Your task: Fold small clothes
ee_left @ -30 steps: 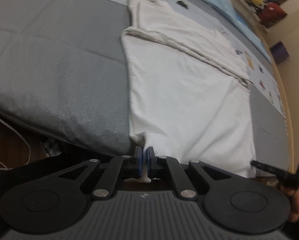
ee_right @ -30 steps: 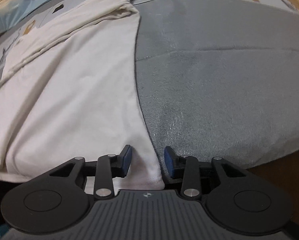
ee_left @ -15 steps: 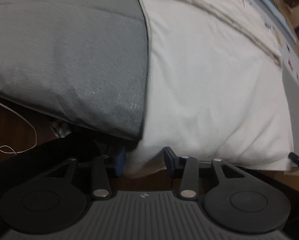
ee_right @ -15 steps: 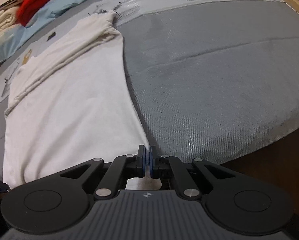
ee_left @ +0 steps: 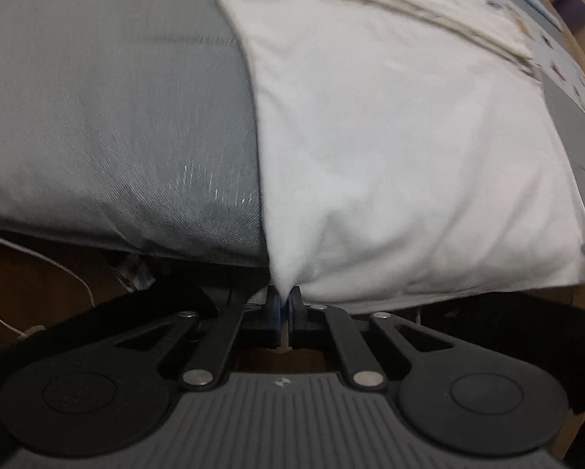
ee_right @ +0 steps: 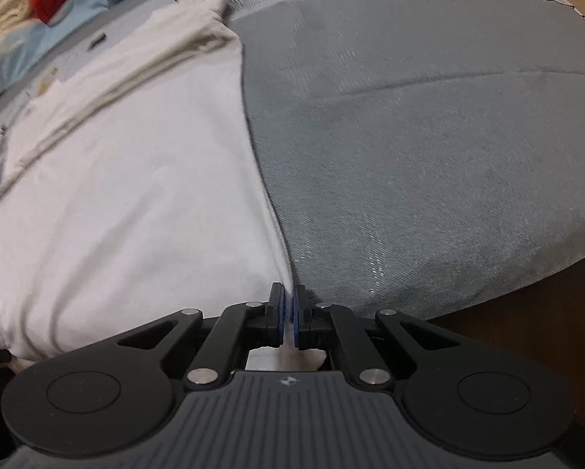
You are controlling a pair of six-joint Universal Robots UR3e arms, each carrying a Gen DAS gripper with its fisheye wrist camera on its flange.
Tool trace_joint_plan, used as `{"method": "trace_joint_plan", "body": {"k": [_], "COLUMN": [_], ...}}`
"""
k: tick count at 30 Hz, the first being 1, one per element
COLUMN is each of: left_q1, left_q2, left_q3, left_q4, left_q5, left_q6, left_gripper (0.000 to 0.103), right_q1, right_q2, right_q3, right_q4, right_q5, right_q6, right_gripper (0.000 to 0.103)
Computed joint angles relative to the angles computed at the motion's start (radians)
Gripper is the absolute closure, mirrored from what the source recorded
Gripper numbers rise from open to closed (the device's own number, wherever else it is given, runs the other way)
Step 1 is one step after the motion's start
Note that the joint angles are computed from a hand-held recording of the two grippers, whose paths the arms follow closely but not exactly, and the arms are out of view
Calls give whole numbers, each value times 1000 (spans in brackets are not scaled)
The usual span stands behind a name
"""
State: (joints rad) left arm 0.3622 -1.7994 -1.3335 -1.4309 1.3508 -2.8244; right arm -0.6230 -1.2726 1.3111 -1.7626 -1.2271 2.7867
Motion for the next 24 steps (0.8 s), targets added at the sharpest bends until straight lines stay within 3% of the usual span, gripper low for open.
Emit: {"method": "trace_joint_plan", "body": {"k": [8, 11, 17, 19, 21, 24], "left_q1": [147, 248, 482, 500, 478, 371], "left_q2": [226, 274, 251, 172, 66, -75], "left_q3": [100, 210, 581, 744, 898, 986], "left_q4": [-230, -417, -941, -1044, -1065, -868], "left_q5": [-226, -318, -484, -520, -551, -551], "left_q6": [215, 313, 540, 505, 431, 205], "left_gripper": [101, 101, 101, 101, 101, 101], "right_q1": [-161, -240, -447, -503, -525, -465], "right_q2": [-121, -155, -194, -176, -153, -108], "right_q3": [-96, -173, -424, -527, -577, -584], "right_q4": [219, 367, 813, 939, 975, 857], "right_q5": [276, 357, 468, 494, 520, 542], "right_q6": [-72, -148, -362, -403, -375, -250], "right_gripper": [100, 100, 100, 100, 100, 100]}}
